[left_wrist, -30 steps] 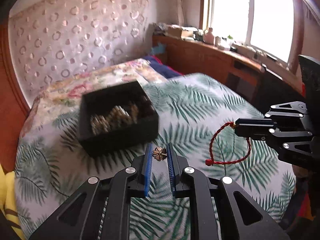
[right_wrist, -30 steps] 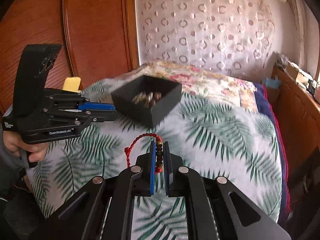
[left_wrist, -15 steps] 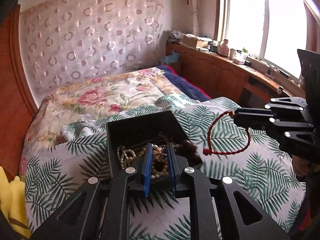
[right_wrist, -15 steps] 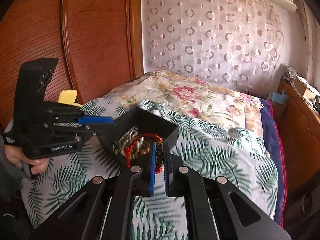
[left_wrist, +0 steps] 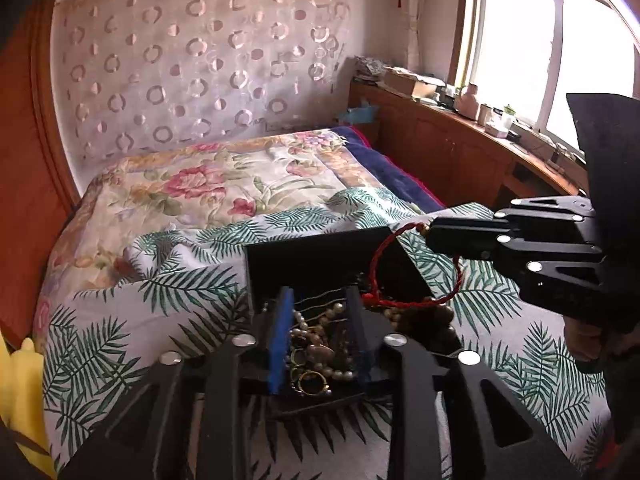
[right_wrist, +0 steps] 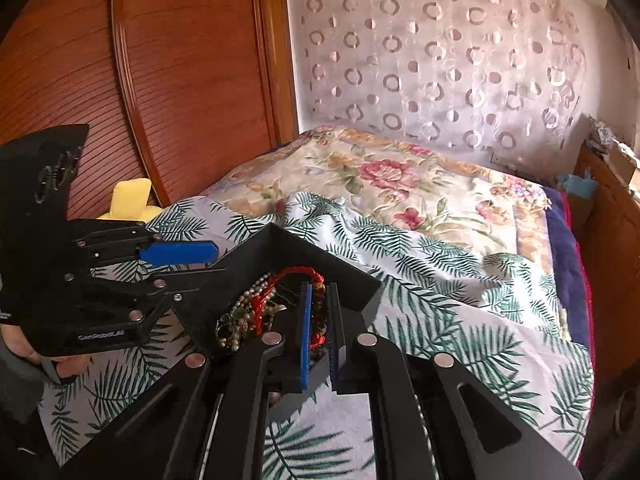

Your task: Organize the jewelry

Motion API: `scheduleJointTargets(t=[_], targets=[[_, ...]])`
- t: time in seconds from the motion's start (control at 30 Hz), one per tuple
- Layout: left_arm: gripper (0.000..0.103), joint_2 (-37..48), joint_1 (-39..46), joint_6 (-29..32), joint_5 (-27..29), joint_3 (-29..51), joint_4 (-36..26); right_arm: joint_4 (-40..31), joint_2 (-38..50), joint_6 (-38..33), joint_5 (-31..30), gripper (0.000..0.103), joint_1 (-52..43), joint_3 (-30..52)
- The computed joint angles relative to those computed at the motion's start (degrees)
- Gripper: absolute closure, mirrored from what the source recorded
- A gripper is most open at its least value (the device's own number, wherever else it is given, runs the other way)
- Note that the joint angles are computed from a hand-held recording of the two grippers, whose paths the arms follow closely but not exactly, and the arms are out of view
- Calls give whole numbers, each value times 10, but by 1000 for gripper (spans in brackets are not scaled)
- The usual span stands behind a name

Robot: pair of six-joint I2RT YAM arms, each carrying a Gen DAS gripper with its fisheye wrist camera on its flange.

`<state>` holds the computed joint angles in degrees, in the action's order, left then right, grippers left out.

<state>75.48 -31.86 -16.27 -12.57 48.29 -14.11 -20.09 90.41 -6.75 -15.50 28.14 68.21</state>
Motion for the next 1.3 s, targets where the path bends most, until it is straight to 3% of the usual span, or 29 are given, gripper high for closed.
scheduleJointTargets(t=[0.17,0.23,0.3,0.57,0.97,1.07,1.13,1.23,1.3], targets=[[50,-26,12,-11,-4,-20,-1,-7,18,3,10,93,19,13],[37,-40,9,-19,-20,-28,-8,-6,16,7,16,80,24,11],[31,-57,6,-25,-38,-36,-17,-1,8,13,14,66,25,3],[10,-138,-25,-68,-93,-73,-65,22,-79,51,41,65,36,-76],[8,-226,-189,-215,-256,-88,-208,25,-292,133,148,38,86,-231],[8,-238,-257,-278,-315,-79,-266,18,-344,154,194,26,117,-260],[8,-243,-291,-315,-339,-72,-298,13,-383,175,230,13,142,-279],[8,-236,-348,-386,-378,-57,-357,1,-427,196,274,3,172,-300],[8,-222,-382,-434,-402,-42,-398,-6,-448,209,304,3,194,-310]])
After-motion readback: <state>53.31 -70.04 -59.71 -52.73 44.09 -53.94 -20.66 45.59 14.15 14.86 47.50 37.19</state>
